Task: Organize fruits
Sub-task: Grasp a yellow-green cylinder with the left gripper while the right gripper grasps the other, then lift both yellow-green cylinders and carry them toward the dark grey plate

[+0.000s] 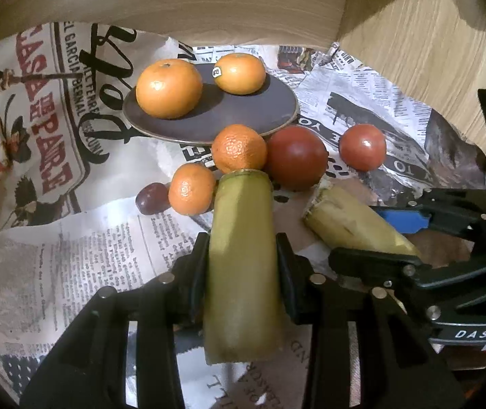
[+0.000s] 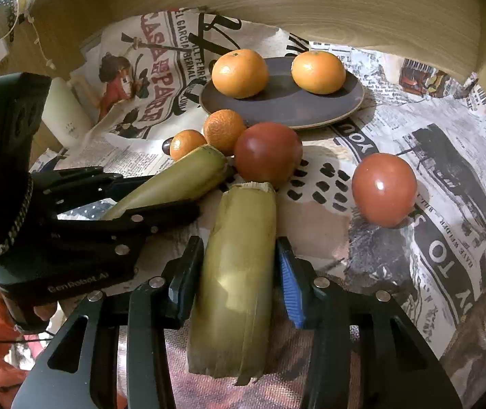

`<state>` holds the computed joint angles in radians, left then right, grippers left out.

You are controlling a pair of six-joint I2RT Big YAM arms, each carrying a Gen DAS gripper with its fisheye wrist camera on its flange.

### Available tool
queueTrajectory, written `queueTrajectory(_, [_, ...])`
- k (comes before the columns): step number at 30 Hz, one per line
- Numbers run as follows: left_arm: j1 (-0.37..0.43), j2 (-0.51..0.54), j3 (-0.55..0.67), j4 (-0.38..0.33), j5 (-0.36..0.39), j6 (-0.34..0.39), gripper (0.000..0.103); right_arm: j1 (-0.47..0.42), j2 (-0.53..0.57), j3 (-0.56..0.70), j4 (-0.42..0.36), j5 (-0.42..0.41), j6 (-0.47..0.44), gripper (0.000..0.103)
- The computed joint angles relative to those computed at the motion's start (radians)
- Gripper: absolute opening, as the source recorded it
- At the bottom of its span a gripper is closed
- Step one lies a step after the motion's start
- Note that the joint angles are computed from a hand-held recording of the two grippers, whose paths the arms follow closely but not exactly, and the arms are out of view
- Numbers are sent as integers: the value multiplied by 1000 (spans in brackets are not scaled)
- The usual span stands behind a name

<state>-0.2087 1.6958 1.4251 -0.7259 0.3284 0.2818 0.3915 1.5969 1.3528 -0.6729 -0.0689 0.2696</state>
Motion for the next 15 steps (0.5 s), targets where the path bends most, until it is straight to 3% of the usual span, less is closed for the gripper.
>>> queueTrajectory(9, [27, -15, 2, -60, 55, -4, 37, -4, -33, -29, 16, 14, 3, 36])
queueTrajectory(15, [29, -70, -56, -32, 51, -9, 37, -9, -70, -67, 26, 23, 11, 36])
